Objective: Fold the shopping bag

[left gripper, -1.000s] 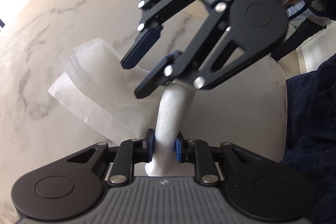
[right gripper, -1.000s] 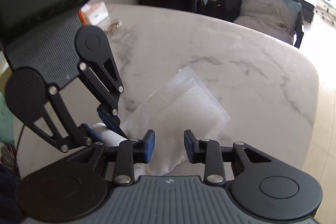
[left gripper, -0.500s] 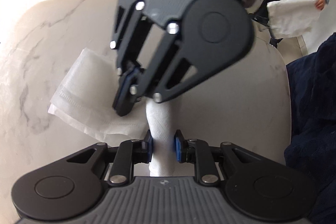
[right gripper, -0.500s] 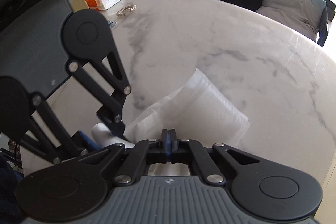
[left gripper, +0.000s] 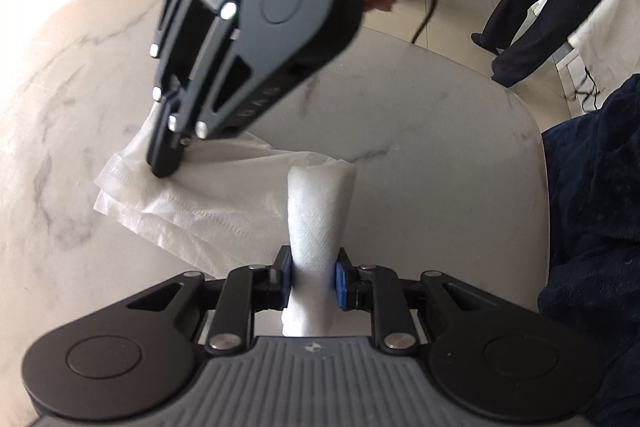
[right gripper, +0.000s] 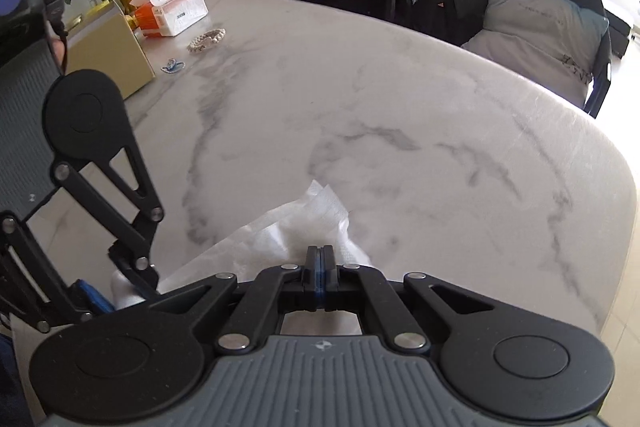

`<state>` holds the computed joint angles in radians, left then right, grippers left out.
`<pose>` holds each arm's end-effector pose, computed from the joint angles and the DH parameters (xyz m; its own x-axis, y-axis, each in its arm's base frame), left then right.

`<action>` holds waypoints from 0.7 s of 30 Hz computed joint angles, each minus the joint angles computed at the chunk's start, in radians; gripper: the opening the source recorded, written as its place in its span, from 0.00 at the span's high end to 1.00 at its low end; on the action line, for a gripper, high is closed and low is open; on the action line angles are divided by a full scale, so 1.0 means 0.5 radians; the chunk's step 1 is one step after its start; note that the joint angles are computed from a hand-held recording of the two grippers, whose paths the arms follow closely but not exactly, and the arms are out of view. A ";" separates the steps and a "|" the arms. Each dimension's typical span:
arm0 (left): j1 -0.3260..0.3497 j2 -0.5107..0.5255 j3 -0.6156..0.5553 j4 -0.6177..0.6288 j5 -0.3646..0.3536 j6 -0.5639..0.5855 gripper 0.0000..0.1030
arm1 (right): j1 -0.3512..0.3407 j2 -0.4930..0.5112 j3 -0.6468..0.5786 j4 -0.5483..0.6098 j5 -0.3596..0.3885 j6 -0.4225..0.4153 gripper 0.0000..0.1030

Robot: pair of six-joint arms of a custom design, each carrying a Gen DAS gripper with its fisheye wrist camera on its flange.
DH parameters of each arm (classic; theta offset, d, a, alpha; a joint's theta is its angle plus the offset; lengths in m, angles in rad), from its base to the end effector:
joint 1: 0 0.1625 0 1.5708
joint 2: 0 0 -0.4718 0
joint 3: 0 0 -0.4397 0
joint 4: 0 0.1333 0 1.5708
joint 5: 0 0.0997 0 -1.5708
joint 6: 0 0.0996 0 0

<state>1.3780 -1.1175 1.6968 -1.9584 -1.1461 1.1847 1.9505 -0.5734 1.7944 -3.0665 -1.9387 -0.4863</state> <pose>0.0456 -0.6764 0.2379 -0.1568 0.9873 0.0242 0.8853 0.1297 0.4465 0.3382 -0.5845 -0.0570 -0.6314 -0.6434 0.4328 -0.7373 0.6710 -0.0780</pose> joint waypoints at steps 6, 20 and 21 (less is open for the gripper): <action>-0.004 -0.096 0.085 0.003 -0.006 -0.005 0.81 | 0.005 -0.025 0.070 -0.284 -0.038 0.194 0.85; -0.056 -0.229 0.291 -0.050 0.010 -0.030 0.81 | 0.077 -0.008 0.151 -0.221 -0.221 0.115 0.88; -0.058 -0.233 0.295 -0.050 0.012 -0.031 0.81 | 0.094 -0.002 0.140 -0.208 -0.264 0.093 0.87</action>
